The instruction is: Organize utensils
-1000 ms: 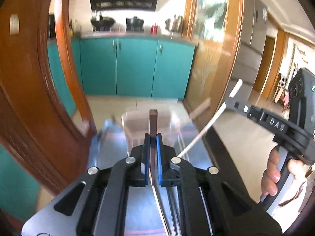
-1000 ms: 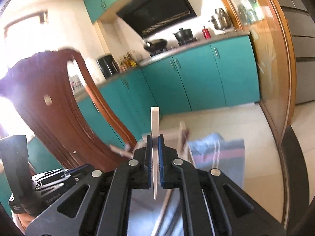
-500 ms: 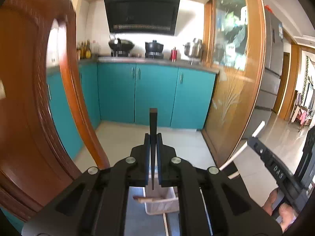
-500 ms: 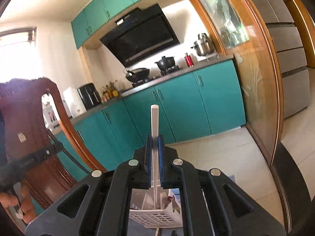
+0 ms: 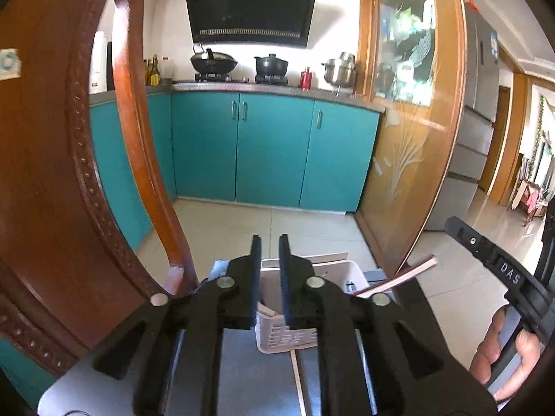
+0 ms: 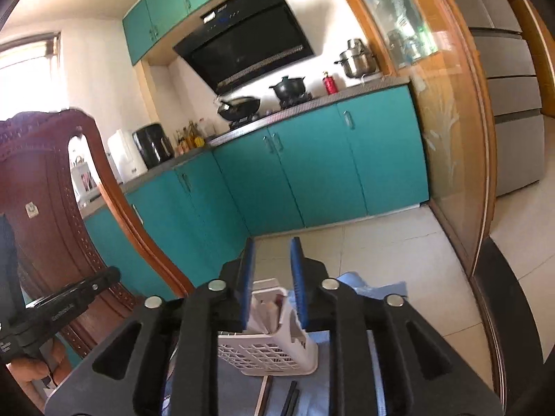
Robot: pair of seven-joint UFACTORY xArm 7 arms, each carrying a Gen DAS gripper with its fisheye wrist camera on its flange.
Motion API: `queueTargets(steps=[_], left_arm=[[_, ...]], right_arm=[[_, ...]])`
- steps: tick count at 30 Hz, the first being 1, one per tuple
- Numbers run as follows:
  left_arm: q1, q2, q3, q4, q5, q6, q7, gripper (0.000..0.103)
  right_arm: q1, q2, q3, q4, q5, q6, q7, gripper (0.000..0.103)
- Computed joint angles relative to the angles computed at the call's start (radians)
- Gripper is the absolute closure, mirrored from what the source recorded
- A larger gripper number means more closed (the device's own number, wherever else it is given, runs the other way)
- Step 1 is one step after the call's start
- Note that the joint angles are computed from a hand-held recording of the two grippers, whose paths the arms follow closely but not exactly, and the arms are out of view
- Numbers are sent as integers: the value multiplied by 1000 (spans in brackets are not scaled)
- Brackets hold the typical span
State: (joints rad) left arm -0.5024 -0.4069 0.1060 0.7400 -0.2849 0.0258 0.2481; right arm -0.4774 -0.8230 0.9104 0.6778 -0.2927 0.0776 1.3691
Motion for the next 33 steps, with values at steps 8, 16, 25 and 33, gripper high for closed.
queueTargets(steps=[8,16,25,33], left_arm=[[-112,-280,95,-225,-41,56,38,74],[-80,43,3,-249,-90,269,33,74],[34,124,-151,-261,-59,234,-33,91],[-1,-144,-61,-374,-234,326,63,91]], right_arm=[[200,-234,-82,-232,107,190,175,59],[443,248,-300,-196,157,299,89,59],[482,636,-258,54,-82,355,43,57],[585,753,-318,138,-142,437,48,55]])
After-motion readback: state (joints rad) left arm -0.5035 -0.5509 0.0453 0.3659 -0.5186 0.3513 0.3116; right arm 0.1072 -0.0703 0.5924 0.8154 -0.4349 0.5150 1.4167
